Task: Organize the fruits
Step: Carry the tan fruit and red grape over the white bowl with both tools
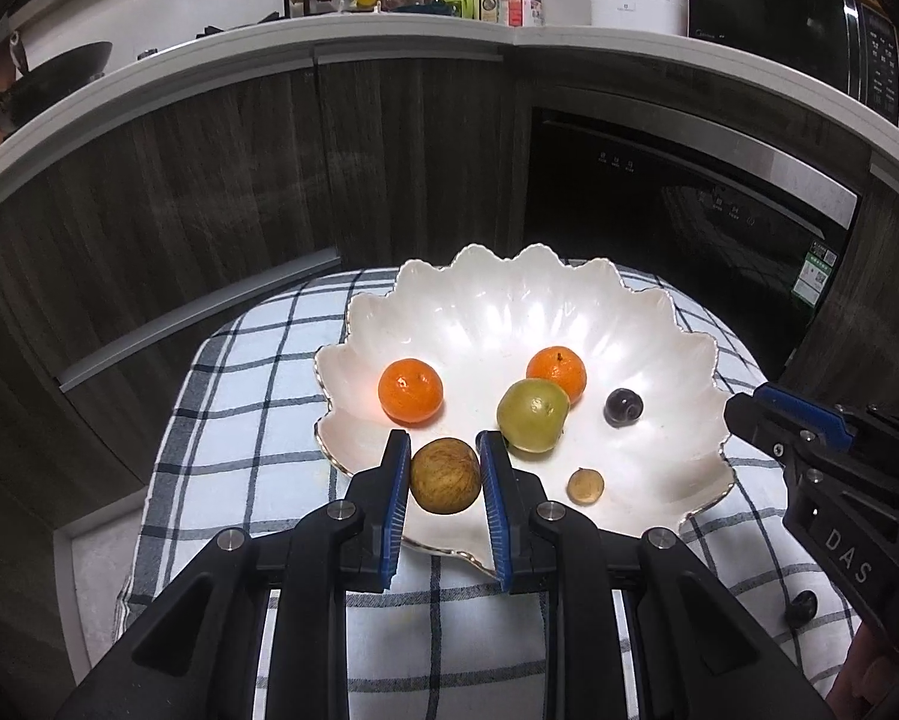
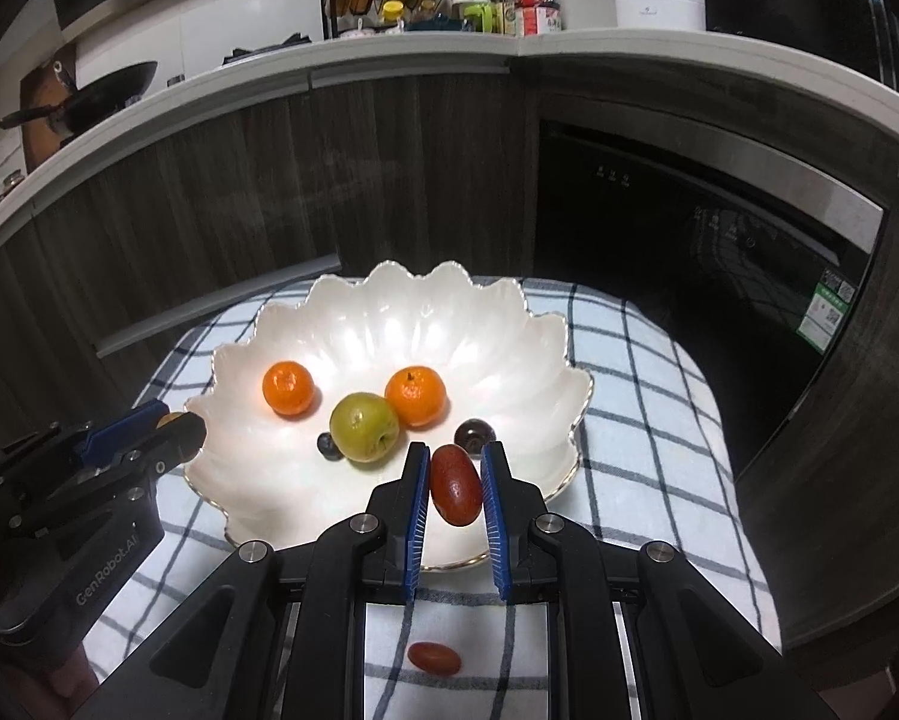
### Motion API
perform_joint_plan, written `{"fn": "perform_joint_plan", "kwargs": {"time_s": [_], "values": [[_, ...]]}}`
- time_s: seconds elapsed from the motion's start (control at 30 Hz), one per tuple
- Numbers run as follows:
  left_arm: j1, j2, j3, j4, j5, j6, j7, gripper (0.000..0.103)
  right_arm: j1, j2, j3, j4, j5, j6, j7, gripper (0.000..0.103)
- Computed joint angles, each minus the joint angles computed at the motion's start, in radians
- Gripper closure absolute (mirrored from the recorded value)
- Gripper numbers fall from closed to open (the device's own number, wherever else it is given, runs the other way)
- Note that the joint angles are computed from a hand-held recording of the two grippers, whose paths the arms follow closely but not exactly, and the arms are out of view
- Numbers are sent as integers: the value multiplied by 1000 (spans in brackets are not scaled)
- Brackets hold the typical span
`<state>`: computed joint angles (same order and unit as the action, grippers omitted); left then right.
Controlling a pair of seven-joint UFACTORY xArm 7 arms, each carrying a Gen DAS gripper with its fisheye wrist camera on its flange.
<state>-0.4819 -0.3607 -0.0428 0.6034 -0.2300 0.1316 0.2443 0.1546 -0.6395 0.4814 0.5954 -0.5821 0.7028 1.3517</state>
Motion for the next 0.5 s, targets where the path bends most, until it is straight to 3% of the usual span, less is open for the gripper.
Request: {"fn": "perform_joint_plan", "kwargs": {"time_s": [0.5], "values": [[34,104,-27,40,12,0,-10,78,3,115,-47,2,-9,-73,-19,84]]}}
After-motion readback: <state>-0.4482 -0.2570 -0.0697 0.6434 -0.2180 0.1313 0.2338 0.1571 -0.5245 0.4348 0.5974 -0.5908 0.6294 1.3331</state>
